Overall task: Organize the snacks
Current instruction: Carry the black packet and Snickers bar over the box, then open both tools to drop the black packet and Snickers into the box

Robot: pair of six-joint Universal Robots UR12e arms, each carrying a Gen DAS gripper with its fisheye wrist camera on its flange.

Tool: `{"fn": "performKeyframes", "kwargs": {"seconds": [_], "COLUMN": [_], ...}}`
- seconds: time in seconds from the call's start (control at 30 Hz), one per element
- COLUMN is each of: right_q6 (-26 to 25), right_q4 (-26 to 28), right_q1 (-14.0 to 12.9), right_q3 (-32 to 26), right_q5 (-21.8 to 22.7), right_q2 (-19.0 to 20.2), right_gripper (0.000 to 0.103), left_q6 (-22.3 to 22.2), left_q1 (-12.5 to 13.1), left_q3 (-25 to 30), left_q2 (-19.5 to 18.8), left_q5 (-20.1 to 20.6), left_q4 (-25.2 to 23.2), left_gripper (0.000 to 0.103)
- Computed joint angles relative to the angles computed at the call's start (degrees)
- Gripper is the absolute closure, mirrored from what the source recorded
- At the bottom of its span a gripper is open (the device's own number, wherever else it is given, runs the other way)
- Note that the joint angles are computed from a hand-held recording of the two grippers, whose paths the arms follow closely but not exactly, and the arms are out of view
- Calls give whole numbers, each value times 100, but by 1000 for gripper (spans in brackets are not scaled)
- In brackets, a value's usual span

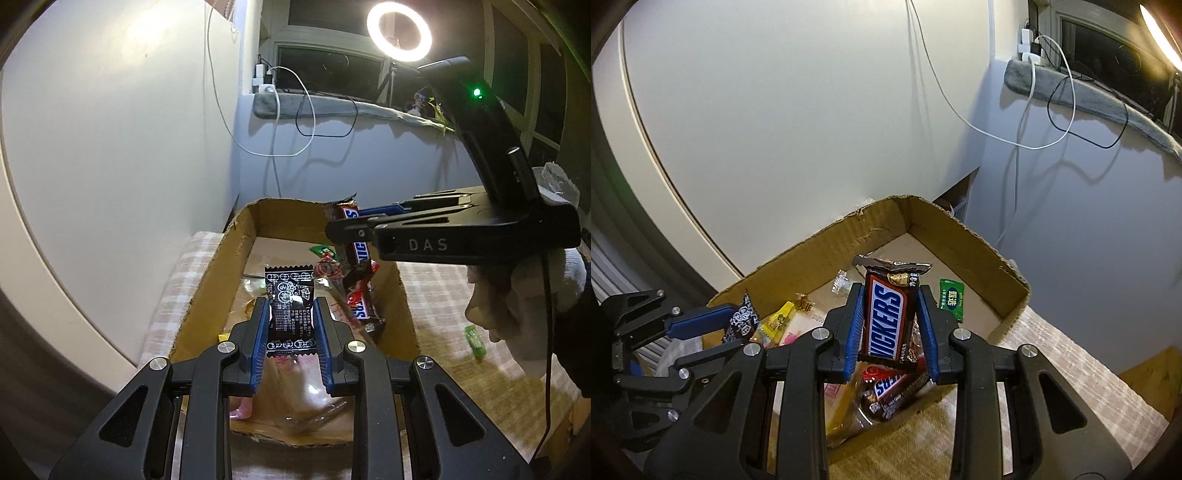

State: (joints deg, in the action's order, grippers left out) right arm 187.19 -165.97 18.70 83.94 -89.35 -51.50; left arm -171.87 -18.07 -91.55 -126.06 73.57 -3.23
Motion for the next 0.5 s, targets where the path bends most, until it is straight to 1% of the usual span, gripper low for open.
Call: {"fn": "performKeyframes", "kwargs": {"seconds": [0.3,0.5], "right_q6": [-35,-54], "right_q4": [134,188], "right_q1": [-9,-12], "right_q3": [-116,-133], "right_q5": [18,45], "right_q2": [84,82], "right_gripper": [74,74], "left_q6": [13,27], "left_q1": [-2,-27], "left_q3": [36,59], "left_q2": [-37,-47], "left_q5": [2,91], "left_q4": [-31,-62], "left_gripper": [80,79]}}
